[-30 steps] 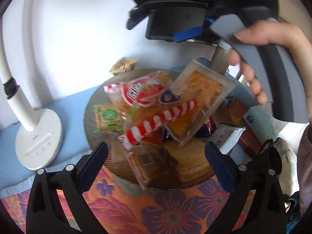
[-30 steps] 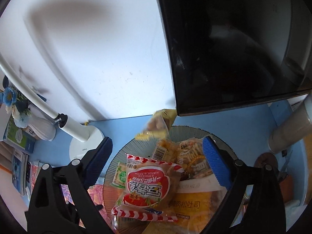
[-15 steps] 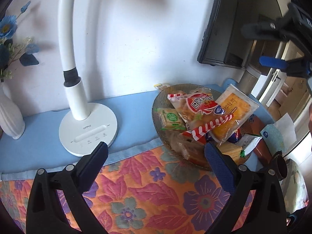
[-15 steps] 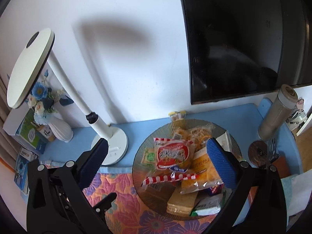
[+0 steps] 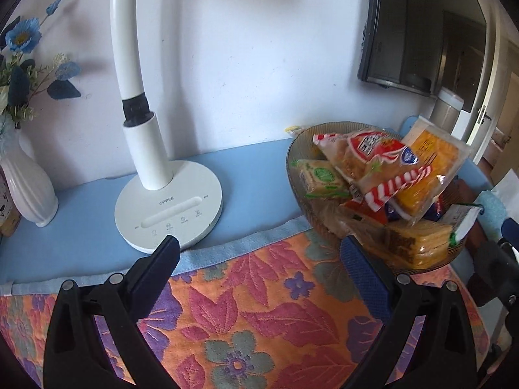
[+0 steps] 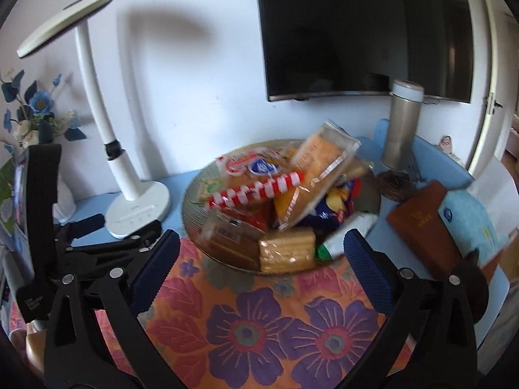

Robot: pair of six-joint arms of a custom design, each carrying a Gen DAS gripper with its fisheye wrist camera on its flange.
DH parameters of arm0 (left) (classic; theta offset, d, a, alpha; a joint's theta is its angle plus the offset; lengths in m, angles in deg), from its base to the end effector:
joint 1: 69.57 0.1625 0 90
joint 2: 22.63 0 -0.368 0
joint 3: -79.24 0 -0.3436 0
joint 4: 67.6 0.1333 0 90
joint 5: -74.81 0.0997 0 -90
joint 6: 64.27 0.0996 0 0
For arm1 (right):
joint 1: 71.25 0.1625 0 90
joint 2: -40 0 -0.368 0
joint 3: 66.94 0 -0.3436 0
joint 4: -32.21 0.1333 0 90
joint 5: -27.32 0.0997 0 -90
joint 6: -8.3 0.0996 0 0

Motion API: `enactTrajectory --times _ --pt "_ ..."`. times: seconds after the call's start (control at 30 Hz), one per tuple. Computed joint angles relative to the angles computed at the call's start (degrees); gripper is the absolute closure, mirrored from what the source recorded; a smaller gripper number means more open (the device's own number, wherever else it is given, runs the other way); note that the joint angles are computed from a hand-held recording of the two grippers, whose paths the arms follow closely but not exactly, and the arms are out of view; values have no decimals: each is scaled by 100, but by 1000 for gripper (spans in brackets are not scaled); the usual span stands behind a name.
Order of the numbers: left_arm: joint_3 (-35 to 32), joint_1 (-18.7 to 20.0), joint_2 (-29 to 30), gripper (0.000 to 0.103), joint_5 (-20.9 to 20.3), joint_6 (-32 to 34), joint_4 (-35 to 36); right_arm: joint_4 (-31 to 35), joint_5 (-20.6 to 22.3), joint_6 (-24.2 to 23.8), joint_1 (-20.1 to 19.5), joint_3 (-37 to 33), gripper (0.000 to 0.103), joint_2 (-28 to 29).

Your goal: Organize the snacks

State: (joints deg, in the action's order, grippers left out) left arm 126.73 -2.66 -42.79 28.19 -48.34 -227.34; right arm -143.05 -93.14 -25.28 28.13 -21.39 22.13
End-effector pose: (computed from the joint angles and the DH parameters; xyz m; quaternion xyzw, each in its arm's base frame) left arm -0.1177 -0.7903 0.1454 0.1633 0.8612 -0.3570 0.3229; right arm 0.2089 -0.7565 0.1539 0.1919 -0.8332 0.4061 0.3225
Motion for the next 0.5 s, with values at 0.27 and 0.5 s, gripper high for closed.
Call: enactTrajectory --times 0.27,0.5 --pt "307 126 229 5 30 255 -1054 -429 -74 -1 -342 -177 3 401" --pt "339 170 434 5 204 529 -1703 10 -443 48 -430 -901 3 861"
